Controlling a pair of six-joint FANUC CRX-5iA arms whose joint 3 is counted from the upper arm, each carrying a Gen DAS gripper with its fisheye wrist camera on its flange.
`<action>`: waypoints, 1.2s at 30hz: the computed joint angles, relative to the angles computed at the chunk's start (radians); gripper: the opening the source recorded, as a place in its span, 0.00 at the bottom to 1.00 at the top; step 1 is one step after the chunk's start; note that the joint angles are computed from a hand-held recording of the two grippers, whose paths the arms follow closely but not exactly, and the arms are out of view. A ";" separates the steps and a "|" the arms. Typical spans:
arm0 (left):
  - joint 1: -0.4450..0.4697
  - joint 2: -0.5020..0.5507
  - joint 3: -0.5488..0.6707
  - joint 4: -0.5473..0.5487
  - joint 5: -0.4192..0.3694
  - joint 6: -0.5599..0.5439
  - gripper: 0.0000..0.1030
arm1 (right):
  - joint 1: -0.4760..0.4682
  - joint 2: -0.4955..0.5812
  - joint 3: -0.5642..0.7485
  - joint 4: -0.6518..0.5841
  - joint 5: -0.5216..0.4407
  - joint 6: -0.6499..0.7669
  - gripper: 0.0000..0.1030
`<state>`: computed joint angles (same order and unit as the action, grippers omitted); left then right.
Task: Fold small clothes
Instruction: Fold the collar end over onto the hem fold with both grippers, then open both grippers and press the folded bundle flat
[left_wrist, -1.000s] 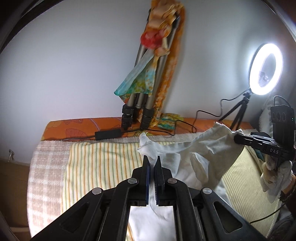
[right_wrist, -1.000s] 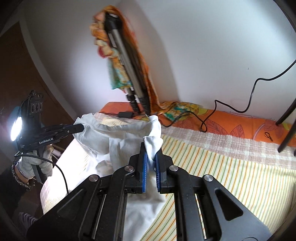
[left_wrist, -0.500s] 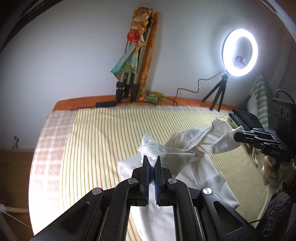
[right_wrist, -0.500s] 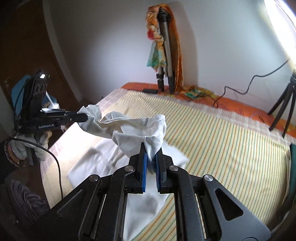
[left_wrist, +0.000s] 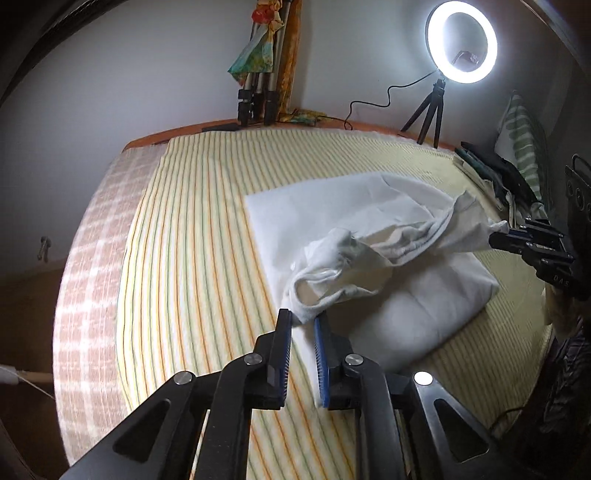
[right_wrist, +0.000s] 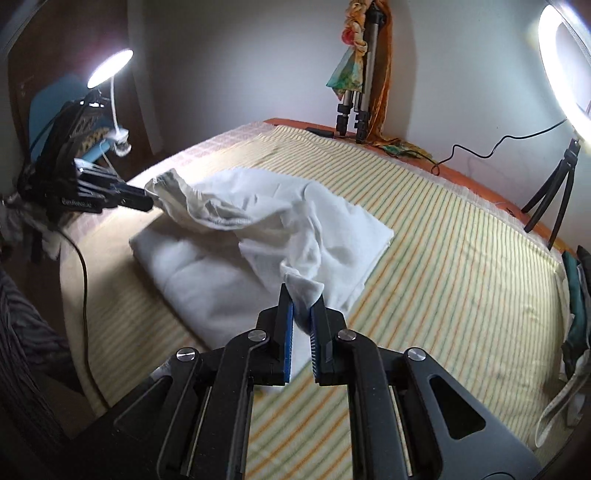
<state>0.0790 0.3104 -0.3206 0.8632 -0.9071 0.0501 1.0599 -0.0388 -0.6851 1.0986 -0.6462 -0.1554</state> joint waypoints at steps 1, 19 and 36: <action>0.016 -0.003 -0.004 -0.008 -0.008 -0.003 0.11 | 0.018 -0.004 -0.002 -0.026 -0.017 0.018 0.09; 0.053 0.108 0.122 0.000 -0.258 0.386 0.47 | -0.022 -0.092 -0.066 0.050 0.099 -0.267 0.42; 0.074 0.114 0.135 -0.088 -0.213 0.424 0.09 | 0.121 0.012 0.093 -0.226 -0.116 0.382 0.06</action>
<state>0.1531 0.4241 -0.1858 0.7751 -1.1201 0.4737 1.1811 -0.0272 -0.5920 0.8721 -0.7617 0.2261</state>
